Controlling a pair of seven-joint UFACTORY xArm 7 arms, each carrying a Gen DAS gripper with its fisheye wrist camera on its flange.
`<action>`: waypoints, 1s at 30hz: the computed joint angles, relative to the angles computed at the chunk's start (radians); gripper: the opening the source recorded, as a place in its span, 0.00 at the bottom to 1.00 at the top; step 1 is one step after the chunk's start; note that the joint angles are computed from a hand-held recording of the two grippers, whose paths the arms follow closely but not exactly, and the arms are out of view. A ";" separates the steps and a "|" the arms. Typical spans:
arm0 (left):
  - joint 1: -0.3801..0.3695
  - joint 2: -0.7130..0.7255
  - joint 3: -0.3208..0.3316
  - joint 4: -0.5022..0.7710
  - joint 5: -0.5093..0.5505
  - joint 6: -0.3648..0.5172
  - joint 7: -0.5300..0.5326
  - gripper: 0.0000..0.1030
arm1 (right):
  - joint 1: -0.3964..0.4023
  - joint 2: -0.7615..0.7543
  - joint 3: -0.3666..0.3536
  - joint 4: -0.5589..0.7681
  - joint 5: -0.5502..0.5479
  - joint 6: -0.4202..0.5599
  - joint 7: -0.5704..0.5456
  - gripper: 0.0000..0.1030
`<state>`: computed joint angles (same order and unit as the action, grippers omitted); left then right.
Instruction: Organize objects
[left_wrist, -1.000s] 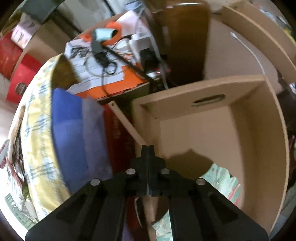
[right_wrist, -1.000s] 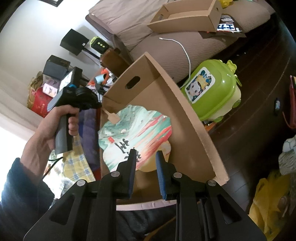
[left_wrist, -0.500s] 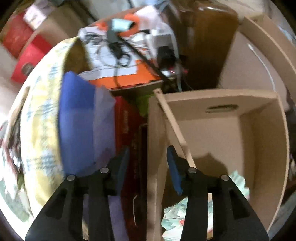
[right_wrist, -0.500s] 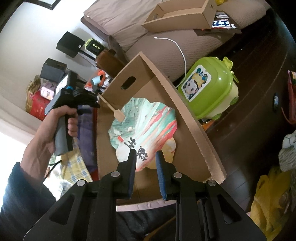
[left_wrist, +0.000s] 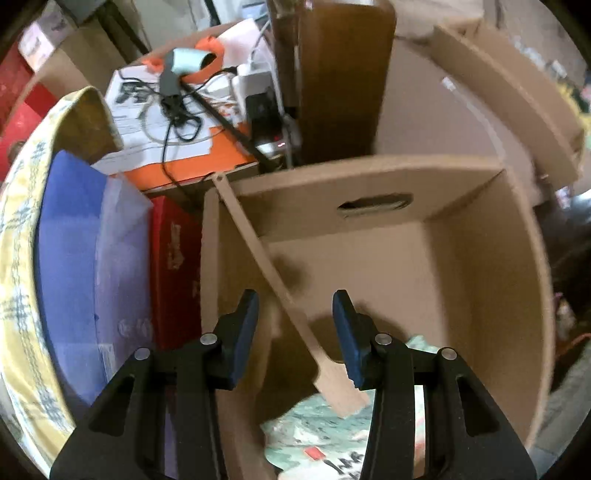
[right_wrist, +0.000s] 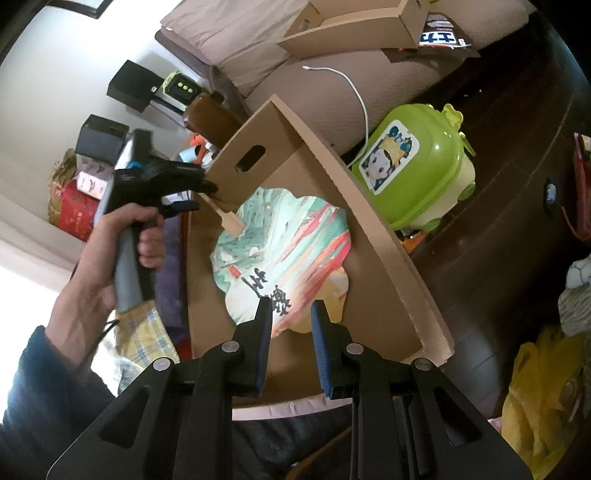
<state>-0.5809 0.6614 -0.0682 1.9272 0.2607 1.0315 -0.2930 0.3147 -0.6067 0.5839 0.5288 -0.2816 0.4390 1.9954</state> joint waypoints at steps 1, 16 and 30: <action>-0.002 0.007 0.003 0.000 -0.006 0.000 -0.023 0.39 | -0.001 -0.001 0.001 0.001 -0.002 0.000 0.000 0.22; -0.016 -0.032 -0.061 -0.107 -0.036 0.000 0.115 0.13 | -0.001 -0.013 0.003 -0.013 0.001 -0.004 0.013 0.22; 0.007 -0.138 -0.077 -0.182 -0.100 -0.019 0.237 0.63 | -0.015 -0.010 0.011 -0.022 -0.006 -0.025 0.040 0.22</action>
<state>-0.5738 0.5234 -0.1452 1.7452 0.1611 1.0123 -0.0561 0.2997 -0.6167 0.5951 0.5072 -0.2879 0.4141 2.0356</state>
